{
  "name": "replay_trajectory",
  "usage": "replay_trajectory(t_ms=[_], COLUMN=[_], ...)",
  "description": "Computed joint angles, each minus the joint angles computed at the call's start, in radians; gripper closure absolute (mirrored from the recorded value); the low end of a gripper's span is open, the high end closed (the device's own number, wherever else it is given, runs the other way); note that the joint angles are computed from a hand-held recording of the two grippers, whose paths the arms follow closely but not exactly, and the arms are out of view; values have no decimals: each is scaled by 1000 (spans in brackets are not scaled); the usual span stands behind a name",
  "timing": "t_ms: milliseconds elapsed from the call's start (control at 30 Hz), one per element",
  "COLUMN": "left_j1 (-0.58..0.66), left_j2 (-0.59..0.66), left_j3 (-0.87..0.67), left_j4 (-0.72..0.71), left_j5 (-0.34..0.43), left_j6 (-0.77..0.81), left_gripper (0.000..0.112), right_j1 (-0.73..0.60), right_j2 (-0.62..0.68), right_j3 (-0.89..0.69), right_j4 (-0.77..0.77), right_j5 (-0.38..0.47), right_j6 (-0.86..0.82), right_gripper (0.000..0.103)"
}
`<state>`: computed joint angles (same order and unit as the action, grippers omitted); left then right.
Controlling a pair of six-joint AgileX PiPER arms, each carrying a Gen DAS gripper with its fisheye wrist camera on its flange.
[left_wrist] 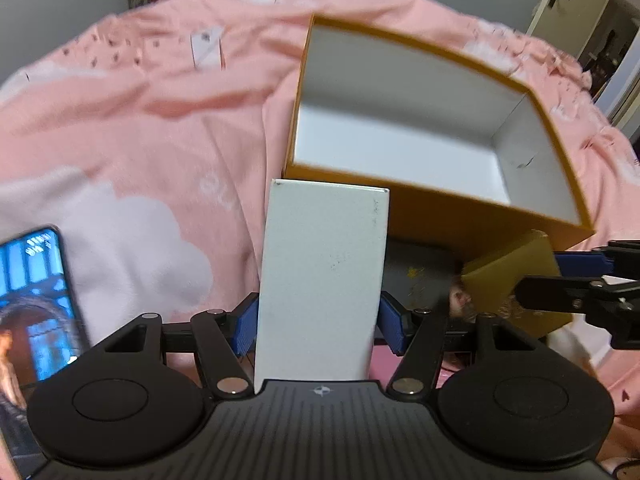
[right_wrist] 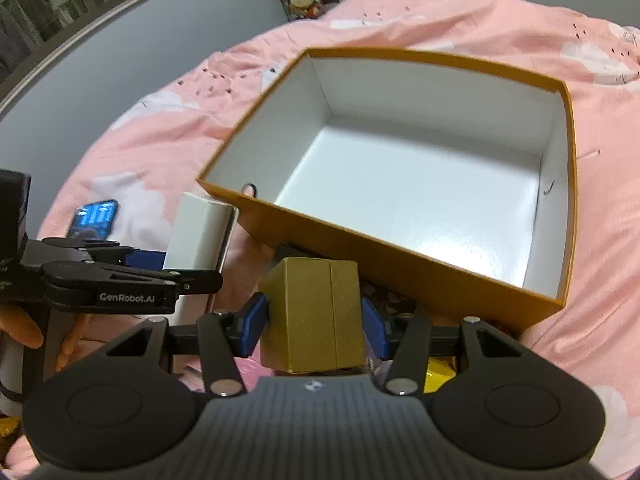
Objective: Organize objects
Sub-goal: 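Lower the white box into the orange box and open the left gripper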
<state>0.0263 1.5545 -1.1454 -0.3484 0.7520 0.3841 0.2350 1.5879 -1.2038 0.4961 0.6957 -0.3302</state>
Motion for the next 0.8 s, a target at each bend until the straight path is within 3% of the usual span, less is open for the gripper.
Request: replay_trajectory(t_ms=[500,800], left_j1=[-70,-188], left_j2=[-63,45], left_j3=[-103,-242], left_j4=[-180,-141], left_j5=[-27,-173], left_j6=[113,45], left_gripper=[42,42], right_j1=[-30,-75], right_j2=[-140,-119], right_j3=[-39,-85], right_j4=[17,-64], right_j5=[-4,-92], right_j6=[-29,65], right_gripper=[49,50])
